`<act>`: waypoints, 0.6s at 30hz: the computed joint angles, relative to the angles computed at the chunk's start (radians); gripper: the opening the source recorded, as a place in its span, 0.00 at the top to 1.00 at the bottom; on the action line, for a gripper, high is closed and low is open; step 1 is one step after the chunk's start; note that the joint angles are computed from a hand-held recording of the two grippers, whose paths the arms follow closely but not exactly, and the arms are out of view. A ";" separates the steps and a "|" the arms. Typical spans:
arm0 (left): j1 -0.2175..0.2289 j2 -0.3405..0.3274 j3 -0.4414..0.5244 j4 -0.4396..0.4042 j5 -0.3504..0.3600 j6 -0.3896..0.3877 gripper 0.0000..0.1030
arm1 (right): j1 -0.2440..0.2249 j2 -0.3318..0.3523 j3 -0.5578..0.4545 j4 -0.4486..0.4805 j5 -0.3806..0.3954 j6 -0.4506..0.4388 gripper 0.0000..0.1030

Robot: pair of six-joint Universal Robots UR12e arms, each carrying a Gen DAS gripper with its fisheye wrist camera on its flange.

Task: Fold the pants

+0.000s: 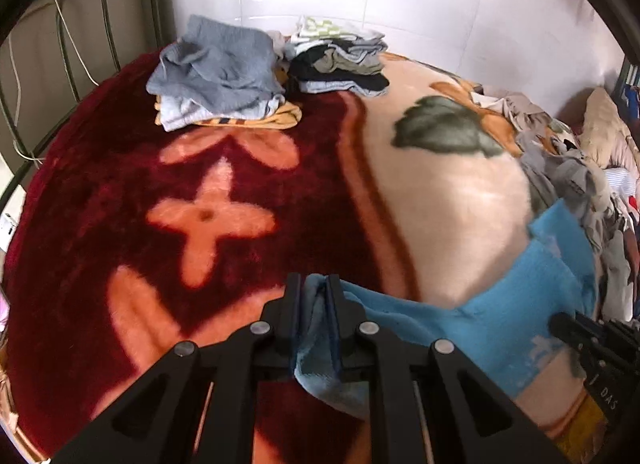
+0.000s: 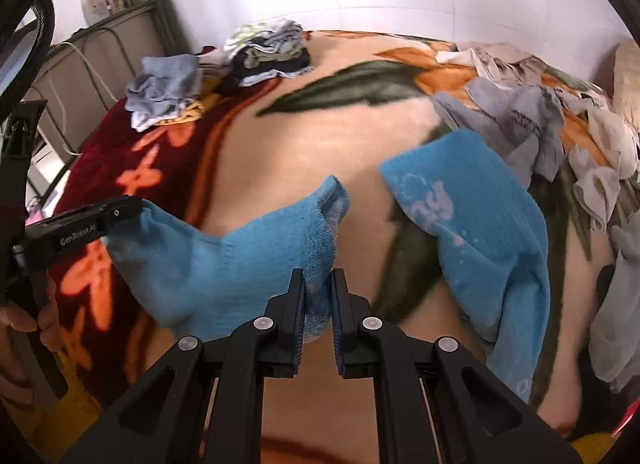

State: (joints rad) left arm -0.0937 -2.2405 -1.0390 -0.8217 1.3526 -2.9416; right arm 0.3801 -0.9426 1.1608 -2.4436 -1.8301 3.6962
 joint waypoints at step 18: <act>0.008 0.024 -0.013 0.029 0.009 0.042 0.41 | -0.004 -0.025 0.037 -0.023 -0.003 -0.006 0.71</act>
State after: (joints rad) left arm -0.0853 -2.2161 -1.0523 -0.7924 1.3619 -2.8993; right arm 0.3759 -0.9676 1.1983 -2.4664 -1.8336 3.6902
